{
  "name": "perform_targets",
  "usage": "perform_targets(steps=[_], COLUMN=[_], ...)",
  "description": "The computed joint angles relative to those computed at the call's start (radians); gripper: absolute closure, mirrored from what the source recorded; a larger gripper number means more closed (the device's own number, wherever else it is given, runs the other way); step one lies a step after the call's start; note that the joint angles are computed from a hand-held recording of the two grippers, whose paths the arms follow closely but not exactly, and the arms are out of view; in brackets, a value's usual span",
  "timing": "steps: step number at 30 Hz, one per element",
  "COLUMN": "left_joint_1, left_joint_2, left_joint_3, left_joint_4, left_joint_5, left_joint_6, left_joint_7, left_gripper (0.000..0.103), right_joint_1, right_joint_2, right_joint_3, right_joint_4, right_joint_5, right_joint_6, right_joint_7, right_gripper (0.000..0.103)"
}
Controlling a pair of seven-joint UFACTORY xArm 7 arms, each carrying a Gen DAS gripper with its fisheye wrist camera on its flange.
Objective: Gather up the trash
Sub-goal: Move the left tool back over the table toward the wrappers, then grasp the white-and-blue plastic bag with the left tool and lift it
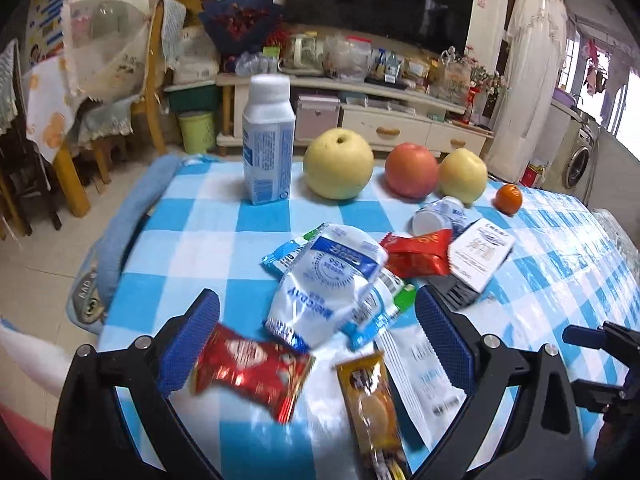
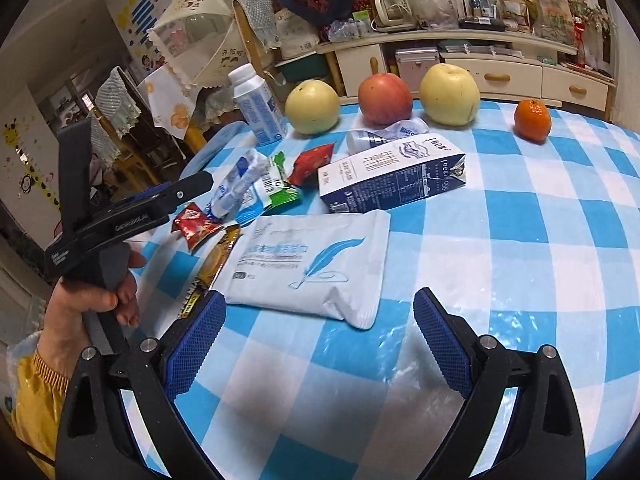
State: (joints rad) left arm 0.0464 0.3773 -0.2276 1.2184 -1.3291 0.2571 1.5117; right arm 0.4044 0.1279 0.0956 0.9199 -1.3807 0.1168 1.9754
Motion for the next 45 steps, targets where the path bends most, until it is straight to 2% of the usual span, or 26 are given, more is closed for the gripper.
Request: perform_targets(steps=[3, 5, 7, 9, 11, 13, 18, 23, 24, 25, 28, 34, 37, 40, 43, 45], left_joint_1=[-0.018, -0.035, -0.025, -0.017, -0.009, 0.000, 0.058, 0.088, 0.086, 0.083, 0.057, 0.032, 0.005, -0.013, -0.023, -0.019], left_joint_2=[0.058, 0.098, 0.119, 0.134, 0.150, 0.164, 0.177, 0.167, 0.162, 0.157, 0.135, 0.085, 0.059, 0.047, 0.038, 0.033], left_joint_3=[0.010, 0.021, 0.011, 0.001, -0.007, -0.015, -0.081, -0.134, -0.136, -0.137, -0.132, -0.135, -0.122, -0.105, -0.089, -0.079], left_joint_4=[0.056, 0.093, 0.114, 0.129, 0.146, 0.158, 0.157, 0.125, 0.117, 0.109, 0.072, 0.013, -0.017, -0.028, -0.037, -0.038], left_joint_5=[0.093, 0.188, 0.229, 0.270, 0.311, 0.352, 0.397, 0.398, 0.404, 0.415, 0.450, 0.495, 0.490, 0.472, 0.451, 0.435], left_joint_6=[0.009, 0.008, 0.015, 0.015, 0.021, 0.033, 0.050, 0.034, 0.035, 0.045, 0.041, 0.137, 0.159, 0.172, 0.170, 0.181], left_joint_7=[-0.081, -0.174, -0.218, -0.255, -0.298, -0.342, -0.372, -0.341, -0.339, -0.336, -0.326, -0.276, -0.238, -0.221, -0.213, -0.207], left_gripper=[0.004, 0.005, 0.007, 0.013, 0.025, 0.033, 0.045, 0.046, 0.049, 0.056, 0.058, 0.059, 0.059, 0.060, 0.071, 0.075], right_joint_1=[-0.009, -0.006, 0.000, 0.008, 0.013, 0.022, 0.044, 0.046, 0.046, 0.044, 0.034, -0.008, -0.024, -0.031, -0.033, -0.004], right_joint_2=[0.027, 0.036, 0.041, 0.047, 0.052, 0.053, 0.053, 0.052, 0.048, 0.045, 0.030, 0.007, 0.012, 0.030, 0.042, 0.041], right_joint_3=[-0.013, -0.023, -0.030, -0.040, -0.045, -0.051, -0.059, -0.071, -0.075, -0.078, -0.082, -0.059, -0.045, -0.035, -0.016, -0.031], right_joint_4=[0.014, 0.019, 0.020, 0.024, 0.026, 0.027, 0.031, 0.023, 0.019, 0.017, 0.003, -0.024, -0.034, -0.044, -0.053, -0.054], right_joint_5=[0.026, 0.039, 0.058, 0.057, 0.076, 0.093, 0.117, 0.130, 0.127, 0.122, 0.090, 0.076, 0.145, 0.276, 0.403, 0.415], right_joint_6=[-0.023, -0.029, -0.031, -0.042, -0.047, -0.050, -0.026, -0.032, -0.030, -0.032, -0.032, -0.038, -0.050, -0.074, -0.071, -0.055], right_joint_7=[-0.022, -0.036, -0.060, -0.062, -0.084, -0.103, -0.147, -0.152, -0.148, -0.141, -0.102, -0.082, -0.160, -0.294, -0.437, -0.468], right_gripper=[0.009, 0.009, 0.009, 0.009, 0.009, 0.009, 0.009, 0.009, 0.009, 0.009, 0.009, 0.009, 0.009, 0.009, 0.009, 0.009])
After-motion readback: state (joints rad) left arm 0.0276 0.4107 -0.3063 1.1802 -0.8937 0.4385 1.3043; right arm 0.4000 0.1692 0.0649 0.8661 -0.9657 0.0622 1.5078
